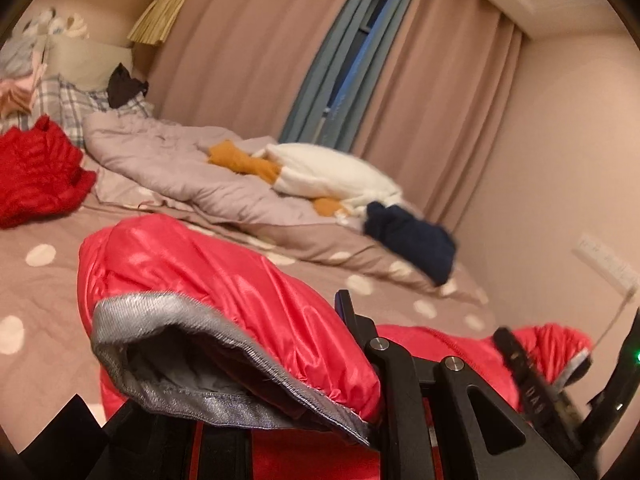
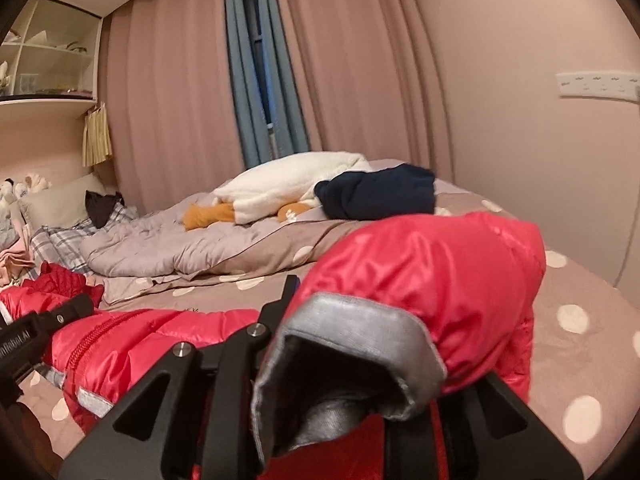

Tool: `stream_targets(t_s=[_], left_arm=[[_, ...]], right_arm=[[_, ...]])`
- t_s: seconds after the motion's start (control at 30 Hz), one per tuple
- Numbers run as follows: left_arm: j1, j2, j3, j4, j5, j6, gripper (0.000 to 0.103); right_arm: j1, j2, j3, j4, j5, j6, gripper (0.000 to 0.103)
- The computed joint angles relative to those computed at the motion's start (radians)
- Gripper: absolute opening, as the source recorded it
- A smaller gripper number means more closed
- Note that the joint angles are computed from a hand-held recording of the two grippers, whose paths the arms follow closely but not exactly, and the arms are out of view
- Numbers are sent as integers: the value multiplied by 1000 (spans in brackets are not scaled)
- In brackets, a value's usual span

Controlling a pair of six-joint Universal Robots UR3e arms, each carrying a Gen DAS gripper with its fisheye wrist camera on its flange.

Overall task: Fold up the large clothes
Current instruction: 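Lift the hem and fold it over toward the hood with both grippers, then lay the hem down and open both grippers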

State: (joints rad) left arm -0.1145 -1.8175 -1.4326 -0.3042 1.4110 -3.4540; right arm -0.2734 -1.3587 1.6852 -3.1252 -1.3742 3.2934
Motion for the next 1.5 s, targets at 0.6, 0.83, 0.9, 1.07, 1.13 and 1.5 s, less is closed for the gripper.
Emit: stream_targets(t_s=[0.6, 0.83, 0.9, 1.07, 1.13, 1.5], left_arm=[[-31, -69, 96, -132, 77, 26, 17], [-47, -90, 133, -162, 109, 39, 19], [-44, -89, 131, -159, 100, 37, 24], [-41, -84, 99, -104, 110, -4, 68], [-48, -89, 107, -104, 128, 1, 68], [1, -52, 95, -113, 41, -9, 71]], right_arm=[[3, 122, -144, 157, 24, 12, 23], [22, 142, -193, 196, -1, 16, 25], [19, 137, -189, 199, 3, 24, 28], [11, 117, -154, 173, 37, 47, 51], [17, 113, -148, 165, 29, 48, 51], [-10, 57, -87, 90, 71, 49, 86]])
